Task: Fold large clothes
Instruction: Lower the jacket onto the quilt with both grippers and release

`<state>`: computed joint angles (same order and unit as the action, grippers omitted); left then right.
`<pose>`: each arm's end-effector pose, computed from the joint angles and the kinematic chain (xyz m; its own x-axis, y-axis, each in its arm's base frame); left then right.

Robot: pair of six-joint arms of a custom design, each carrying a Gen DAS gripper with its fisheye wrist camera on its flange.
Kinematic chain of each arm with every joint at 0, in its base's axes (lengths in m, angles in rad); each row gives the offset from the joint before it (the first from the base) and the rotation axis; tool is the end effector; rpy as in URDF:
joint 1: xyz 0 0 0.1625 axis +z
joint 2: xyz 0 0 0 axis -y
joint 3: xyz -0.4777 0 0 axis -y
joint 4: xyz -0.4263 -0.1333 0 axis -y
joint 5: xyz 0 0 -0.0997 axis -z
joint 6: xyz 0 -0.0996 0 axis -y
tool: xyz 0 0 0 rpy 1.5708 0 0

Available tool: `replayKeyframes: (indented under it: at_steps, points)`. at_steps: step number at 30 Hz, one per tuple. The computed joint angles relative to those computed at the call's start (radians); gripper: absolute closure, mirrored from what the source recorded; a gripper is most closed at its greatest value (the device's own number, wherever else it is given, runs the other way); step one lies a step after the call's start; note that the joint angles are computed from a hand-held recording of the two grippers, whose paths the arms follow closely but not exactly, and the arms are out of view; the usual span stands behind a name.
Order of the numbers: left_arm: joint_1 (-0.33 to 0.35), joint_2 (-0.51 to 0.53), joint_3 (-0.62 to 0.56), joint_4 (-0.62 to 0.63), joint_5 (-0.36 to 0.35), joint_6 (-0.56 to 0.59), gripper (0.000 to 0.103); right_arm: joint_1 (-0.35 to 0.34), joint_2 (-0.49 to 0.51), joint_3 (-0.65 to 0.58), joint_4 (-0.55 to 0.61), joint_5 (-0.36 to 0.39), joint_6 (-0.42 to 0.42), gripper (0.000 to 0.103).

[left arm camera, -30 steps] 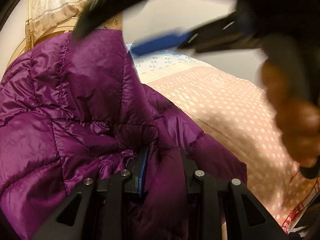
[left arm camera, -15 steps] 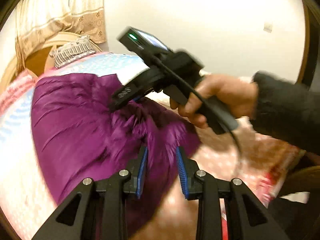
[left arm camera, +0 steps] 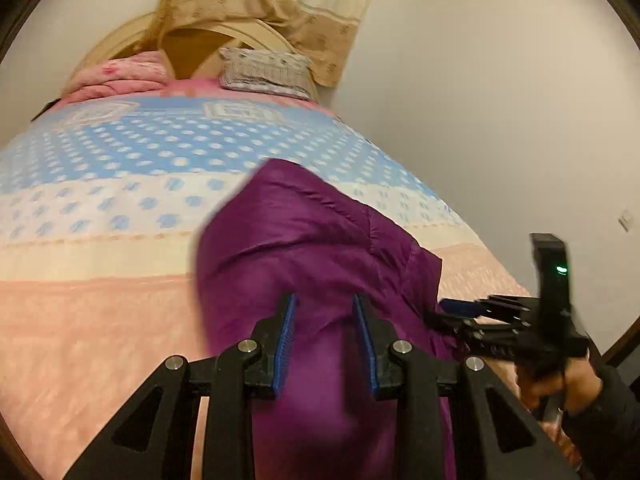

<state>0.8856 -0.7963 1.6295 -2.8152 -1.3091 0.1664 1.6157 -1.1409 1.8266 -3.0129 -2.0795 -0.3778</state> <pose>-0.3518 -0.6819 0.1401 -0.7061 0.6414 -0.3001 0.7068 0.6120 -0.3549 0.1144 -0.6568 0.3320 -0.8129 0.0059 0.5824 -0.3577 0.7841 -0.5072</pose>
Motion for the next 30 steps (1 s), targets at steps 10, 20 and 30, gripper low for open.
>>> replayKeyframes:
  at_steps: [10,20,30]
  points:
    - [-0.069,0.133,-0.009,-0.054,0.242,0.077,0.073,-0.050,-0.052,0.032,-0.022,0.019,0.076,0.064]
    - [-0.079,0.177,-0.018,-0.095,0.342,0.112,0.073,0.051,-0.078,-0.008,-0.072,0.128,0.292,0.057]
    - [-0.067,0.170,-0.011,-0.108,0.301,0.096,0.073,-0.019,0.027,-0.078,0.035,0.090,0.496,0.068]
